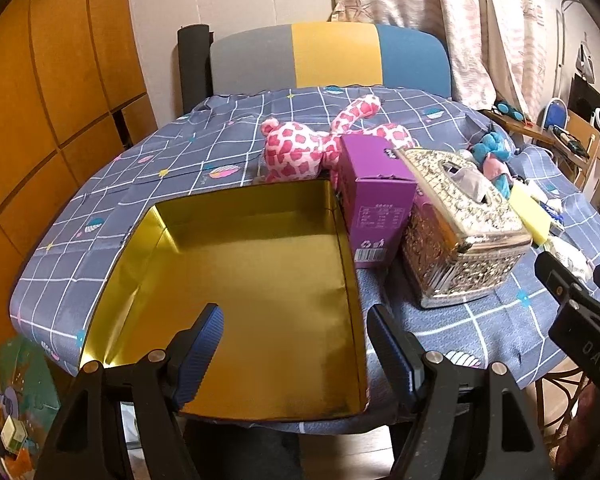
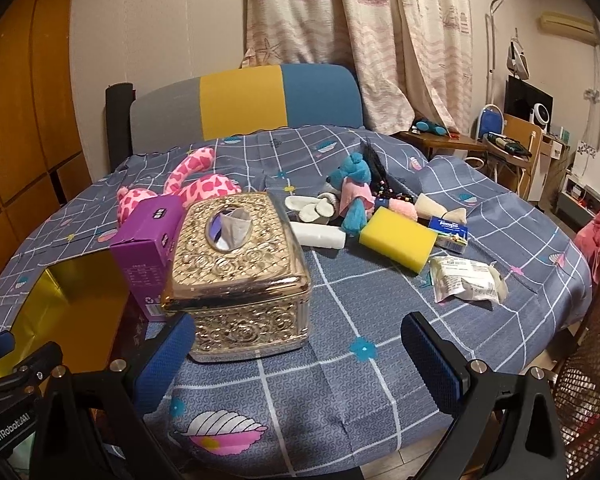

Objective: Organize soft objects
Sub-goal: 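Grasp the yellow sponge with the left tool while the right tool grasps the white packet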

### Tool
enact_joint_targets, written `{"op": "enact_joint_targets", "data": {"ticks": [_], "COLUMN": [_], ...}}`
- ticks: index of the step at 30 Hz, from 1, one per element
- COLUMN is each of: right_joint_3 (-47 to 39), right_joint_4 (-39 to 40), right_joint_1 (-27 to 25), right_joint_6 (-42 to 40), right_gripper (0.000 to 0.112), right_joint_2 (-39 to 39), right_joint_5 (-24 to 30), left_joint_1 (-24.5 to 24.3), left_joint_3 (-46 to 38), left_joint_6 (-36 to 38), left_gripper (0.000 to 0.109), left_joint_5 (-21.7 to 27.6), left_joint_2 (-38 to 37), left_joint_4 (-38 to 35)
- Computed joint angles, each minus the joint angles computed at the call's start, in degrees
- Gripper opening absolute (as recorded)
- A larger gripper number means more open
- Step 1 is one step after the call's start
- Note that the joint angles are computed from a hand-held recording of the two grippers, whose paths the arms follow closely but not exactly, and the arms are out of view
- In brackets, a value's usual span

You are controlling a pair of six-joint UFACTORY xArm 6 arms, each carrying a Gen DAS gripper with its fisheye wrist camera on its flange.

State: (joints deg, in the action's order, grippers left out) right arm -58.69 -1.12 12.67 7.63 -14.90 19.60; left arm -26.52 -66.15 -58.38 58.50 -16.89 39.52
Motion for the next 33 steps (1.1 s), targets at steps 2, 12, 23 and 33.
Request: {"op": "enact_joint_targets", "data": {"ticks": [2, 12, 23, 33], "right_joint_3": [-0.85, -7.13, -17.71, -37.75], "right_joint_4": [-0.51, 0.40, -1.92, 6.10], "right_joint_1": [-0.64, -5.85, -16.74, -19.13], "right_joint_6": [0.76, -3.42, -8.72, -16.29], "right_gripper": [0.103, 0.103, 0.103, 0.103], "right_joint_2": [0.57, 6.93, 19.80, 36.86], "right_joint_5": [0.67, 4.48, 5.85, 17.20], "left_joint_1": [0.00, 0.92, 0.91, -1.77], "left_joint_3": [-1.37, -9.19, -20.95, -40.87], "left_joint_6": [0.74, 10.00, 23.63, 29.54], "left_gripper": [0.076, 0.076, 0.076, 0.076], "left_joint_5": [-0.27, -7.05, -11.63, -4.70], "left_joint_2": [1.14, 8.47, 19.42, 33.77], "left_joint_4": [-0.13, -8.20, -26.51, -32.59]}}
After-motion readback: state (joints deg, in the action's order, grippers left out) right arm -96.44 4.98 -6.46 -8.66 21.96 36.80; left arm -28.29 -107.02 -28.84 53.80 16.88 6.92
